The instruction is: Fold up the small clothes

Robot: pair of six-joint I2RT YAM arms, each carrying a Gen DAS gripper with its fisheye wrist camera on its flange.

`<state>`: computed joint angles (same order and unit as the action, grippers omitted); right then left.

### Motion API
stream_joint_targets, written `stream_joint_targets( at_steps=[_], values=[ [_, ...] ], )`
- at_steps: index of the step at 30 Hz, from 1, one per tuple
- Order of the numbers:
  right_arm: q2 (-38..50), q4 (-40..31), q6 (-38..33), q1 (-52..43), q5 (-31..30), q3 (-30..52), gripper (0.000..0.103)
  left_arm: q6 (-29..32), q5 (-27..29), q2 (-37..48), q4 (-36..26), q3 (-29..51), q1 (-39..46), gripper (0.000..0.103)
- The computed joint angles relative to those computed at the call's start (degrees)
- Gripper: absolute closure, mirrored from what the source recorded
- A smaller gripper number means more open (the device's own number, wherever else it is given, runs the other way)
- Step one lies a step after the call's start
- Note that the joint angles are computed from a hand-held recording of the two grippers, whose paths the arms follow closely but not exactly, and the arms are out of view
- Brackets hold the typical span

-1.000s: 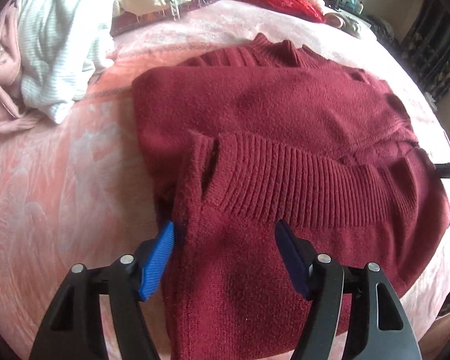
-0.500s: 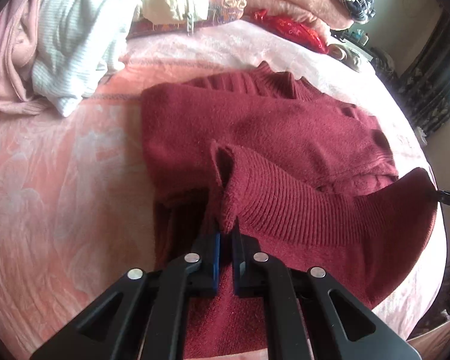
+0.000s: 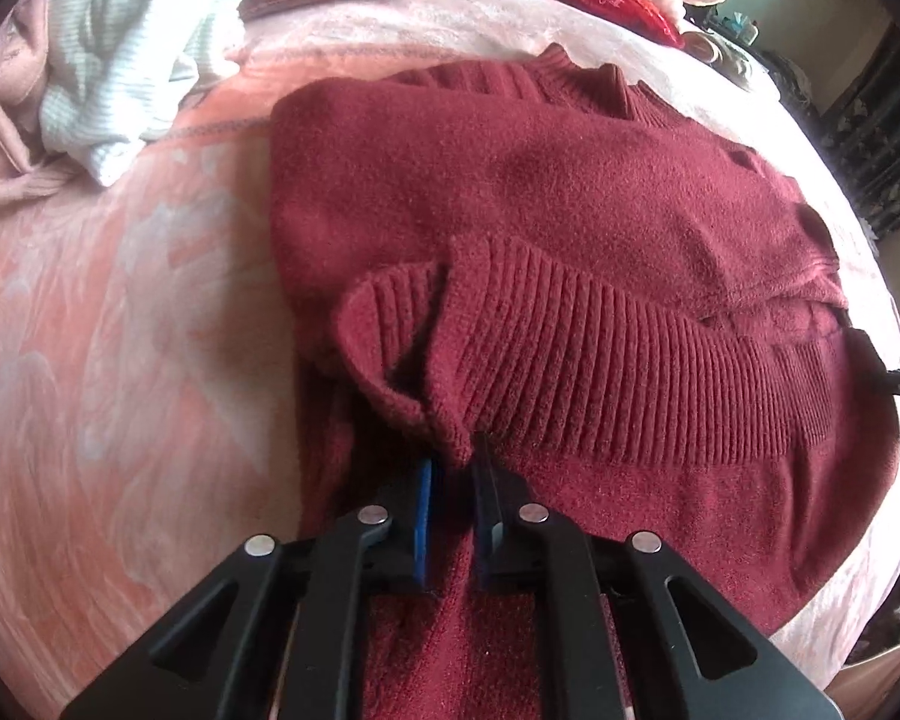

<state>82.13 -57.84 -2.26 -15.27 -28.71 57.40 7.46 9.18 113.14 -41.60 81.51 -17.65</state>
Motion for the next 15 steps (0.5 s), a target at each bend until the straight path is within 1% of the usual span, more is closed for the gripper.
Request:
stream_joint_targets(
  at_steps=[2, 3, 5, 6, 7, 8, 11, 13, 15],
  values=[
    [1.14, 0.14, -0.2, 0.3, -0.84, 0.27, 0.086, 0.29, -0.86, 0.41, -0.21, 0.55, -0.64, 0.09],
    [1.46, 0.2, 0.1, 0.76, -0.33, 0.43, 0.077, 0.35, -1.17, 0.68, -0.45, 0.89, -0.84, 0.089],
    [1.89, -0.09, 0.12, 1.37, 0.01, 0.51, 0.063, -0.31, -0.72, 1.01, -0.62, 1.15, -0.55, 0.089],
    [1.88, 0.0, -0.14, 1.78, 0.07, 0.35, 0.076, -1.05, -0.33, 1.22, -0.87, 1.4, -0.24, 0.095],
    [1.84, -0.17, -0.33, 2.56, 1.01, 0.49, 0.088, -2.3, -0.56, 1.09, -0.54, 1.35, 0.0, 0.097],
    [1.25, -0.57, -0.58, 2.85, 1.96, 0.68, 0.096, -3.47, 0.08, 0.77, -0.3, 1.22, 0.36, 0.097],
    [-2.27, -2.07, -2.21, 2.6, 1.42, 1.91, 0.096, -5.13, 0.08, -2.38, 1.51, -0.76, 0.8, 0.098],
    [-4.98, -3.81, -3.4, 1.55, 0.18, 3.72, 0.097, -5.83, 2.67, -5.89, 2.35, -2.03, 1.85, 0.098],
    [-6.89, -5.17, -4.05, 0.07, -1.48, 6.35, 0.097, -6.49, 3.92, -8.62, 3.13, -2.07, 2.64, 0.098]
  ],
)
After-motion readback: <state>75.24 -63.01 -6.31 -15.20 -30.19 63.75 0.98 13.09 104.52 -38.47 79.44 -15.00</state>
